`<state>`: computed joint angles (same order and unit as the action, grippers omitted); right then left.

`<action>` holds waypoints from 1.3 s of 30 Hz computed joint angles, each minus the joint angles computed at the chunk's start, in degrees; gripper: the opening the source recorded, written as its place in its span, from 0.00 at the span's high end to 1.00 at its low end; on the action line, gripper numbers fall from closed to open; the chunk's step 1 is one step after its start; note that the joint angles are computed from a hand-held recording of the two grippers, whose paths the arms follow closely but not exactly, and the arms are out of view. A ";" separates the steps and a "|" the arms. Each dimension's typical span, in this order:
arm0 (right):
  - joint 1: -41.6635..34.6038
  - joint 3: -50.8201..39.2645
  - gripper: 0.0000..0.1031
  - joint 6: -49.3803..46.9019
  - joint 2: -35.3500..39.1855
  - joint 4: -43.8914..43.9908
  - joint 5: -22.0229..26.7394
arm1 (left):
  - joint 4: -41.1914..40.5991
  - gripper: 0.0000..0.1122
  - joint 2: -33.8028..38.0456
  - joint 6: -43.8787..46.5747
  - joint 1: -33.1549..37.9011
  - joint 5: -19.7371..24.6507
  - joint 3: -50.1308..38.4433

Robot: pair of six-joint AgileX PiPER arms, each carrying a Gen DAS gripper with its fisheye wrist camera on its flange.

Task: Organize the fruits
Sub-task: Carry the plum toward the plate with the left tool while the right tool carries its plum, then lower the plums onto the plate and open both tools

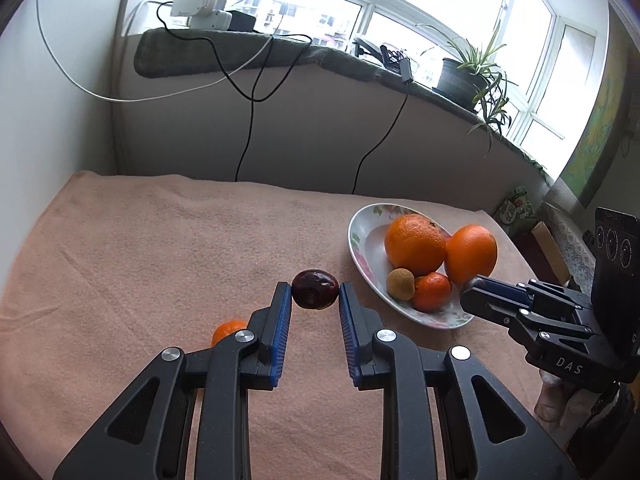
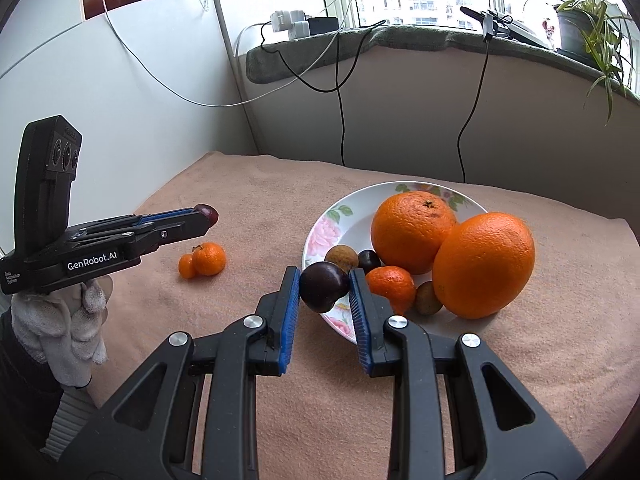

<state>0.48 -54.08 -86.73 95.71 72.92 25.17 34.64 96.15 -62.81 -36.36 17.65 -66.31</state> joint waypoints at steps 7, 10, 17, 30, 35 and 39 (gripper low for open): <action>-2.77 -0.48 0.75 -0.32 0.67 0.08 0.82 | -7.00 0.80 4.34 8.14 0.11 0.11 -5.66; -3.48 -0.91 0.75 -0.36 1.08 0.07 0.80 | -10.30 0.80 6.41 11.98 0.07 0.72 -8.55; -5.26 -1.66 0.75 -0.46 2.12 -0.15 1.72 | -16.43 0.80 10.37 19.10 0.07 2.06 -14.13; -6.07 -2.48 0.75 -0.29 3.60 -0.51 2.34 | -20.96 0.80 15.29 24.19 -0.51 5.00 -21.10; -5.93 -2.84 0.75 0.18 3.97 -0.74 2.10 | -21.52 0.80 16.21 24.94 -0.70 5.73 -22.59; -5.89 -3.05 0.74 0.65 4.21 -1.06 1.92 | -21.70 0.80 16.89 25.45 -0.84 6.12 -23.70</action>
